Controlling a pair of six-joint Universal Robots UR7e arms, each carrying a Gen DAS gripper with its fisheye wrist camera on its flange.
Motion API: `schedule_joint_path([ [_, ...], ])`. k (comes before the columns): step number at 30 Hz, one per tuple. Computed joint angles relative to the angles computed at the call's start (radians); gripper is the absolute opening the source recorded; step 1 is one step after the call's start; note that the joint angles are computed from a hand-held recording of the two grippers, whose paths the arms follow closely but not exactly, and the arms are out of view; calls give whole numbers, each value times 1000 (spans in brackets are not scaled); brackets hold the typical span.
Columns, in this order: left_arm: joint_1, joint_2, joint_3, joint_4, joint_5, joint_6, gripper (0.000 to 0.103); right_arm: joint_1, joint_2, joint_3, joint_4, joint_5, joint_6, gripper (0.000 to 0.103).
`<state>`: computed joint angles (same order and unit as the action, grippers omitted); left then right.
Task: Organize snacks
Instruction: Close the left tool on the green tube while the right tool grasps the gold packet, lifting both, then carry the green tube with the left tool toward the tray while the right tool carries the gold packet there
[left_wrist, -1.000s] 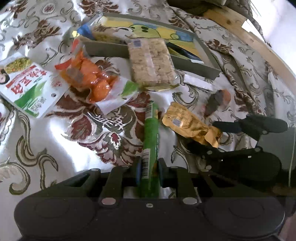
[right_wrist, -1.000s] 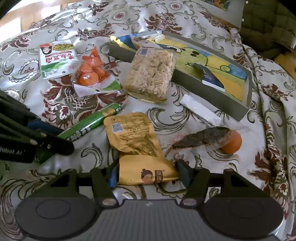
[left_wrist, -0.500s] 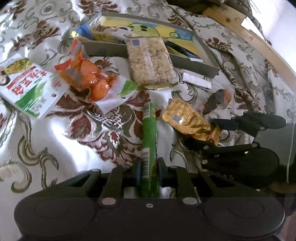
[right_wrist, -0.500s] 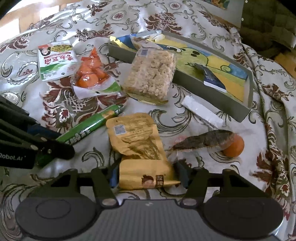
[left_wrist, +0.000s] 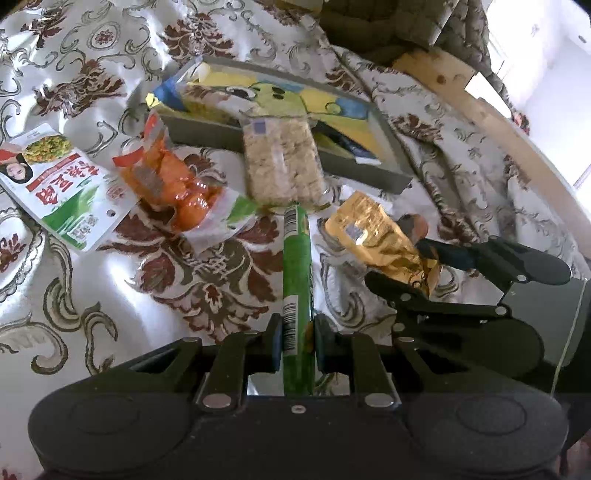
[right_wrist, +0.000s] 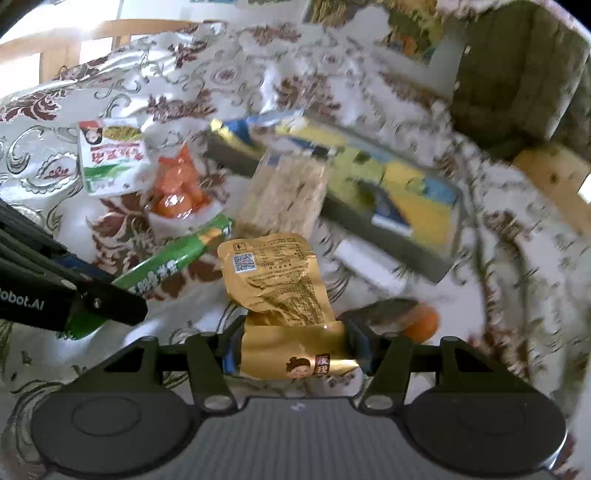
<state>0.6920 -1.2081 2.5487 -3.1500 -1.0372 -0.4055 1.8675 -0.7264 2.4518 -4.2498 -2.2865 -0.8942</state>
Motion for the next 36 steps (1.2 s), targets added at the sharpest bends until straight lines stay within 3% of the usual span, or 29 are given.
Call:
schedule_joint_path([
  [10, -19, 40, 22, -210, 52, 134, 18, -12, 28, -37, -196, 33, -38, 63],
  [19, 4, 66, 9, -284, 83, 173, 18, -59, -22, -61, -179, 92, 22, 63],
  [27, 32, 92, 0, -349, 43, 174, 18, -85, -47, -61, -168, 123, 71, 63],
  [31, 61, 103, -37, -351, 1, 123, 18, -97, -67, -72, -149, 153, 103, 63],
  [36, 65, 141, -98, -384, 21, 165, 18, -120, -111, -110, -78, 192, 179, 63],
])
